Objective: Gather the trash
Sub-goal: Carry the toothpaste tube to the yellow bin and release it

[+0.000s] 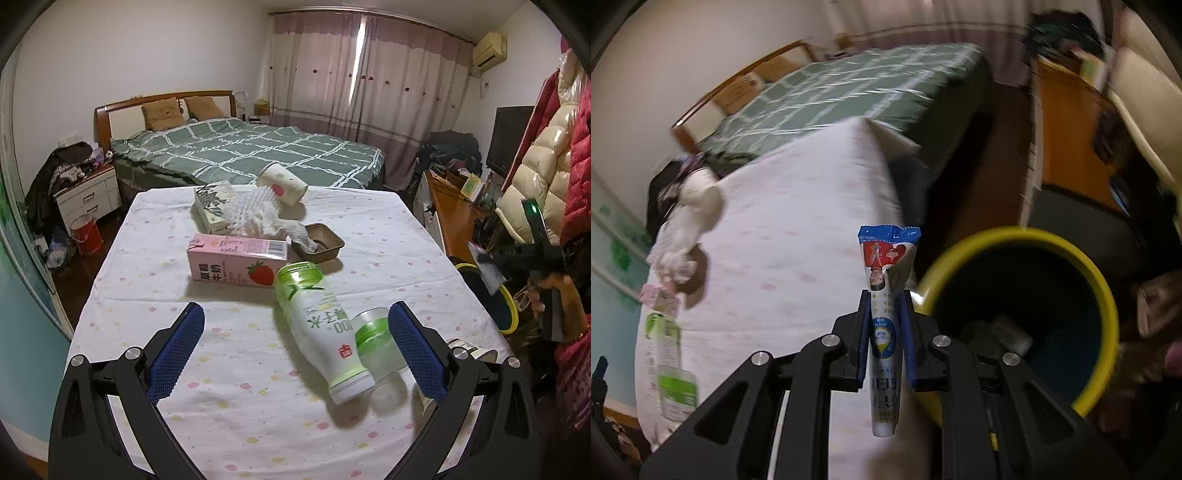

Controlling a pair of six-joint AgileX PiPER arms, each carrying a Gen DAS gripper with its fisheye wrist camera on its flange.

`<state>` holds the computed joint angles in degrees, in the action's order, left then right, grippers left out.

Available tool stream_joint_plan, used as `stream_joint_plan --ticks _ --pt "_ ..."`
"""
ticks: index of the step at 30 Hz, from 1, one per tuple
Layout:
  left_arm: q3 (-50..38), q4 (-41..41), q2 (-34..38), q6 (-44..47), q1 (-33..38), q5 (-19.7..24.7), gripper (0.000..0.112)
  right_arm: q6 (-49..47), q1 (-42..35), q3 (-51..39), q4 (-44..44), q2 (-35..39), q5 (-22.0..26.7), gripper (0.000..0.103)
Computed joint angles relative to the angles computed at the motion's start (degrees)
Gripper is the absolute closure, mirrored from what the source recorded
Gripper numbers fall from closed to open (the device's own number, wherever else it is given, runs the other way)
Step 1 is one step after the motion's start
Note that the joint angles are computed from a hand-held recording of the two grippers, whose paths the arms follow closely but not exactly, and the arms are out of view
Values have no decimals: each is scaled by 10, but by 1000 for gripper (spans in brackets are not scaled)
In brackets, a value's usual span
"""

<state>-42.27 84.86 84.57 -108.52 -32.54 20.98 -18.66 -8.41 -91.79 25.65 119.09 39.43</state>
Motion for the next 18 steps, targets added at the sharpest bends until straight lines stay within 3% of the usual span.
stream_joint_plan --ticks 6,18 --pt "-32 -48 24 46 -21 19 14 -10 -70 31 1 23 -27 88" --pt "-78 -107 65 108 -30 36 14 -5 -107 10 -16 76 -42 83"
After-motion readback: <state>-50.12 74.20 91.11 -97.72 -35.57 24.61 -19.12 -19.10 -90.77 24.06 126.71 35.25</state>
